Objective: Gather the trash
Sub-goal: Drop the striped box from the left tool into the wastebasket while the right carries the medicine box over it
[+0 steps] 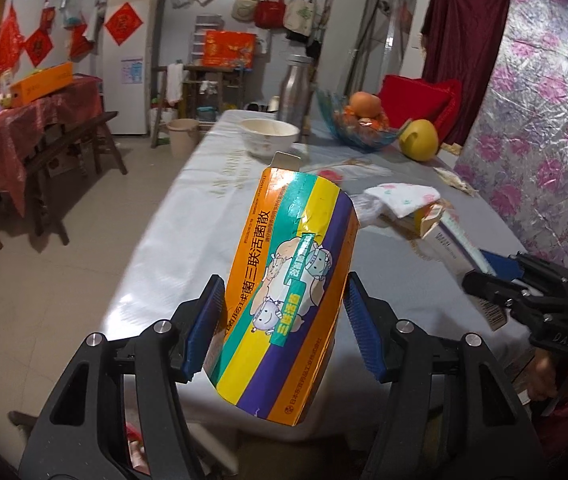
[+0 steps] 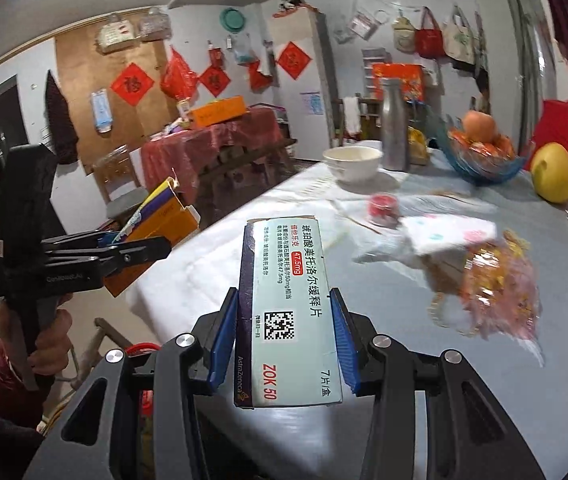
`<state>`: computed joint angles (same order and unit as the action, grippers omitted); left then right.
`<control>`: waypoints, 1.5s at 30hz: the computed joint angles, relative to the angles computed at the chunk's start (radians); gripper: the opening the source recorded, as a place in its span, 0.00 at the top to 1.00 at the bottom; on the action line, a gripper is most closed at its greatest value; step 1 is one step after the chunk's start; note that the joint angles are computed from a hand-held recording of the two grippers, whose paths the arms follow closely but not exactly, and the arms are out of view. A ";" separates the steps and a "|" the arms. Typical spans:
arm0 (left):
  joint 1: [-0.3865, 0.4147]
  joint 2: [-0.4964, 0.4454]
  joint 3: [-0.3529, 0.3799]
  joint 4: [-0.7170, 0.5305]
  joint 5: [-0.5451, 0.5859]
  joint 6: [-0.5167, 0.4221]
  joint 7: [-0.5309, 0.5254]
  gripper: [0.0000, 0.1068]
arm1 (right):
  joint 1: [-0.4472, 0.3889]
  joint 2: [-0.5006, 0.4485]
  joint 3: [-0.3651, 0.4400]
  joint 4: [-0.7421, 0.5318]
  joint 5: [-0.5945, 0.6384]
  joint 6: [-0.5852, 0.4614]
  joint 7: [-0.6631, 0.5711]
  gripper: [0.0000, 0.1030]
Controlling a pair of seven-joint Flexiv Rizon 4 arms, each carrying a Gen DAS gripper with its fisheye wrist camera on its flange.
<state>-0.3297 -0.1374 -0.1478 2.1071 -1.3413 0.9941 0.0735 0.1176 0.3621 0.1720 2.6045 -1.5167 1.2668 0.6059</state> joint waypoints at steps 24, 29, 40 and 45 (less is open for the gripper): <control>0.371 -0.275 0.124 -0.077 0.628 0.051 -0.329 0.39 | 0.237 -0.561 -0.008 -0.467 0.190 0.151 -0.319 0.57; 0.435 -0.306 0.065 -0.072 0.636 0.137 -0.352 0.20 | 0.304 -0.620 -0.033 -0.504 0.324 0.160 -0.430 0.57; 0.483 -0.326 -0.007 -0.107 0.605 0.253 -0.389 0.12 | 0.341 -0.778 0.039 -0.623 0.698 0.182 -0.788 0.57; 0.508 -0.327 -0.033 -0.122 0.588 0.277 -0.397 0.11 | 0.288 -0.910 0.179 -0.772 0.883 0.140 -1.019 0.57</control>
